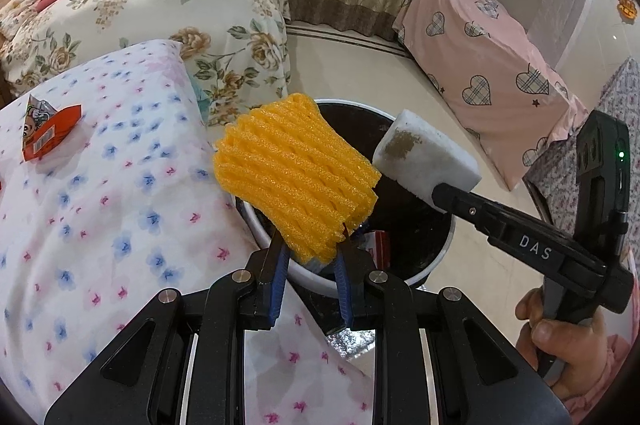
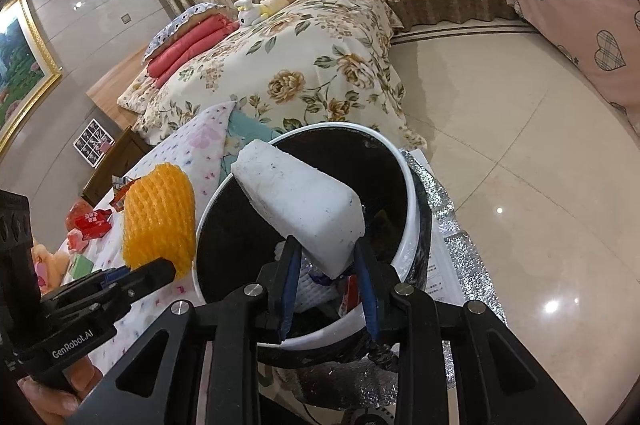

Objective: Collect trash
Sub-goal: 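Open both tools to drop the foam net and foam block into the bin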

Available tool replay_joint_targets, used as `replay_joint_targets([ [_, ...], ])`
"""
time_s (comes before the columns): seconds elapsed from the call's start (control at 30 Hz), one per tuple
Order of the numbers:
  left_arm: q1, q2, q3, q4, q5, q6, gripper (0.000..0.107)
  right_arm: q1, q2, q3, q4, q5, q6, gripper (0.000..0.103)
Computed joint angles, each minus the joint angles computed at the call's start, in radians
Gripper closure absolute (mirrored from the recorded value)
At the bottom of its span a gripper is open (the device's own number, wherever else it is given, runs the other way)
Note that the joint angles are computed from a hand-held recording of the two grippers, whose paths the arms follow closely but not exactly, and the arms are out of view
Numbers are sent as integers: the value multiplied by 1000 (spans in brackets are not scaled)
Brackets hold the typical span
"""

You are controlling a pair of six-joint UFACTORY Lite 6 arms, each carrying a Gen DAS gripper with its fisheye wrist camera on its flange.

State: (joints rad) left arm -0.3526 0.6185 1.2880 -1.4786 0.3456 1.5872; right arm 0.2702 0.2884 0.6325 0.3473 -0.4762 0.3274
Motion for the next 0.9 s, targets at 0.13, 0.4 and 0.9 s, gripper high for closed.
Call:
replay_joint_targets([
  [0.13, -4, 14, 18, 29, -2, -32, 87, -9, 7, 7, -9, 6, -1, 75],
  [0.4, -11, 20, 30, 55, -25, -67, 61, -27, 0, 2, -28, 16, 20, 64],
  [0.9, 127, -134, -214, -257, 12, 263, 44, 61, -23, 6, 48, -18, -10, 25],
])
